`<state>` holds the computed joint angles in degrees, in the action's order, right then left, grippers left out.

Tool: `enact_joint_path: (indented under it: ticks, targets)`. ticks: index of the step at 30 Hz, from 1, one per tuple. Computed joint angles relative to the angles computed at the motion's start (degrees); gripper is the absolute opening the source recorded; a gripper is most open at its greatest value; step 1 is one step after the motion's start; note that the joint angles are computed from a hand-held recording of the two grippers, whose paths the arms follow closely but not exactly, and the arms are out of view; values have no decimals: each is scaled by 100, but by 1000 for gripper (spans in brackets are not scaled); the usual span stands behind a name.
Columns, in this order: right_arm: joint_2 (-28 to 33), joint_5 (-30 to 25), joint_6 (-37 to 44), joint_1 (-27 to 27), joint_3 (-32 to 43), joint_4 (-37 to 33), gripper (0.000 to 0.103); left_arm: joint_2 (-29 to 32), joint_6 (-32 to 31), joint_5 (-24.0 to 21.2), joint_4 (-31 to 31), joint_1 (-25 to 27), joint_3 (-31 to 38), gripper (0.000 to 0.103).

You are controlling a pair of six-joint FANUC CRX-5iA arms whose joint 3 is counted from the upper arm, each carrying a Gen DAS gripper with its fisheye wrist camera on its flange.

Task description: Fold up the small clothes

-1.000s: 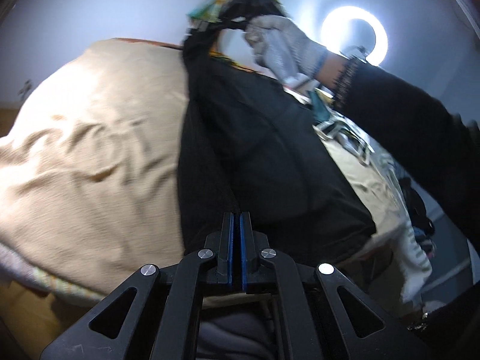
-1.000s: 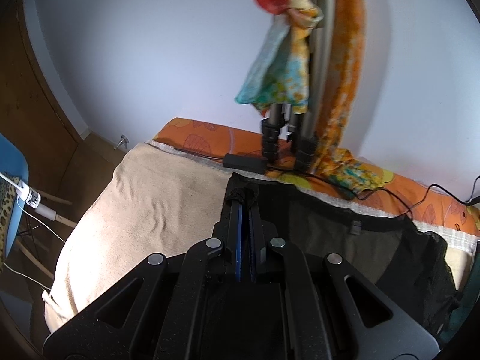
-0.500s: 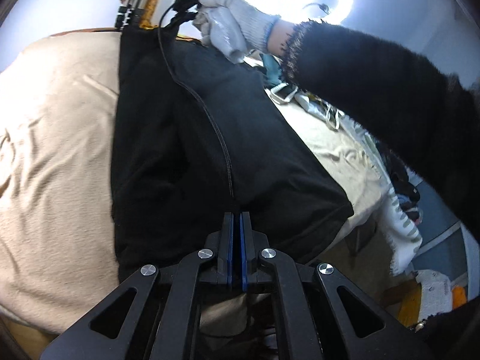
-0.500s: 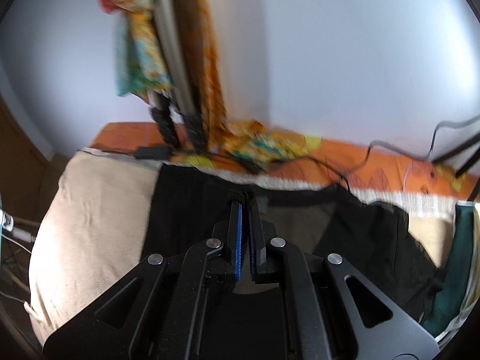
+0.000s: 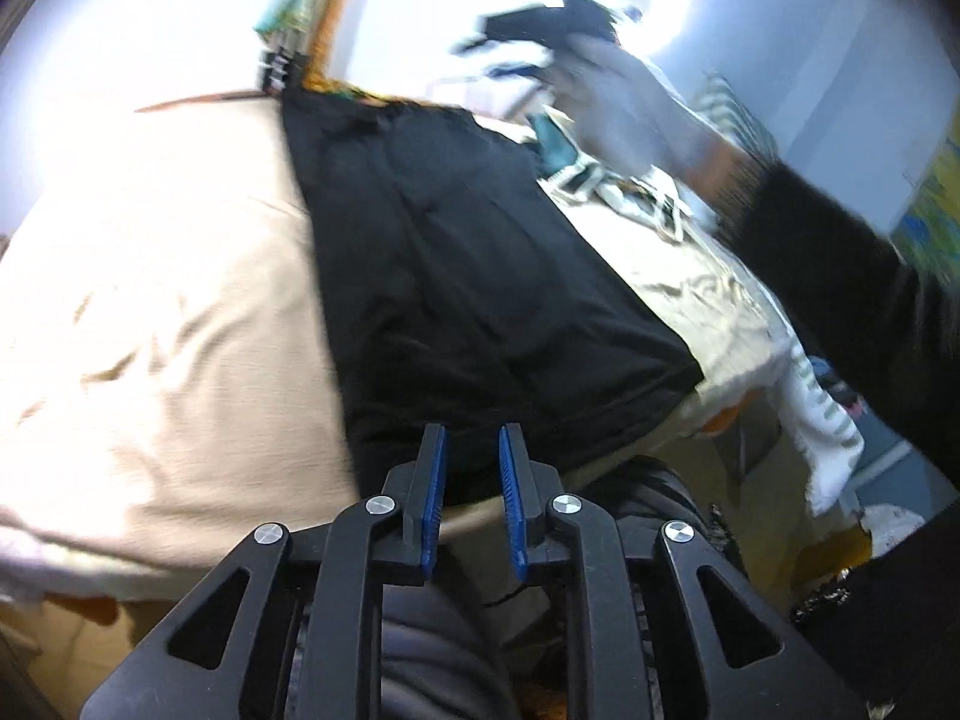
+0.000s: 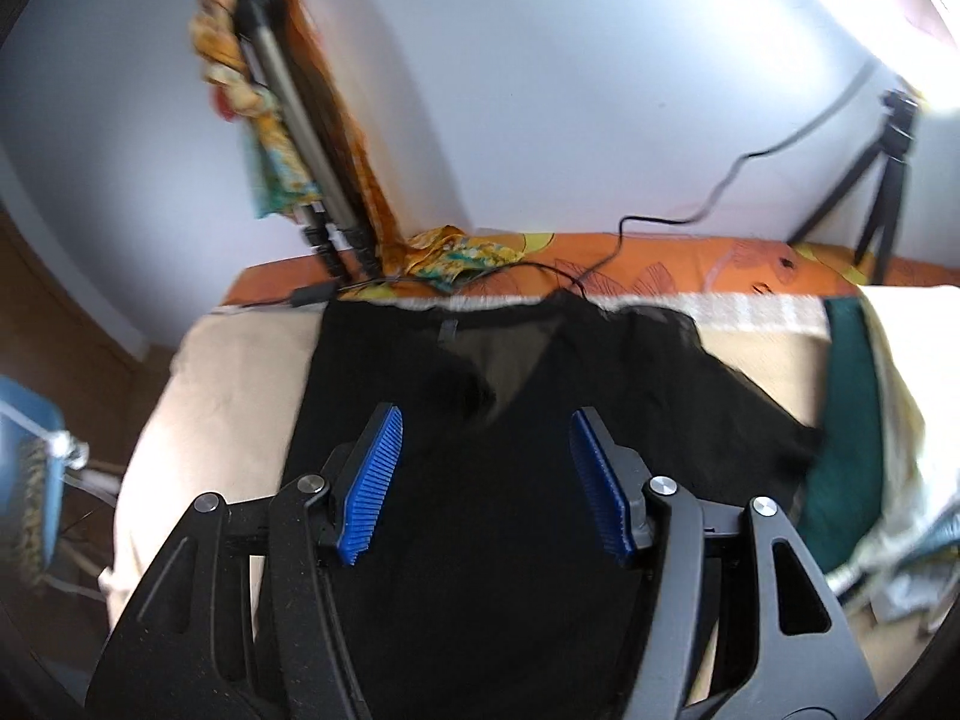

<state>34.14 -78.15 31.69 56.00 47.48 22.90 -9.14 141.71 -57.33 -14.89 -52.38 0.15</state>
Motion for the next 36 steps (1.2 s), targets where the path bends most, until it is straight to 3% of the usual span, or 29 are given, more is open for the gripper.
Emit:
enact_joint_path:
  ticks: [3,6,14,17,22,24,25,27,29,32,36]
  targets:
    - [-747,329,-287,297,-933,0,61,-137,502,-126,-308,-8,-75,26]
    - [-1373,349,-545,774,-1675,-166,61,-240,782,8,-360,64,-280,28]
    - [-2002,558,-1302,1923,-2806,-641,61,-226,305,1050,881,701,-1126,28]
    - [-2061,799,-1575,2078,-3076,-858,61,-270,203,1544,1260,797,-1433,28]
    - [-2040,1110,-1832,2172,-3384,-1331,61,-229,442,1647,1183,700,-1422,10]
    - [-1989,1102,-1864,2276,-3417,-1123,61,-218,546,1580,1078,667,-1354,8]
    - [-1942,1078,-1760,2280,-3351,-1139,58,-234,560,1591,1083,671,-1358,6]
    - [-1881,1145,-1583,2267,-3267,-1289,31,-262,605,1620,1093,674,-1361,5]
    - [-1735,929,-1322,2275,-3064,-1379,12,-274,668,1509,944,586,-1276,5]
    - [-1562,588,-967,2354,-2847,-1261,8,-64,768,939,557,369,-942,5]
    - [-1687,541,-1127,2389,-2907,-1236,8,-92,943,680,320,236,-883,5]
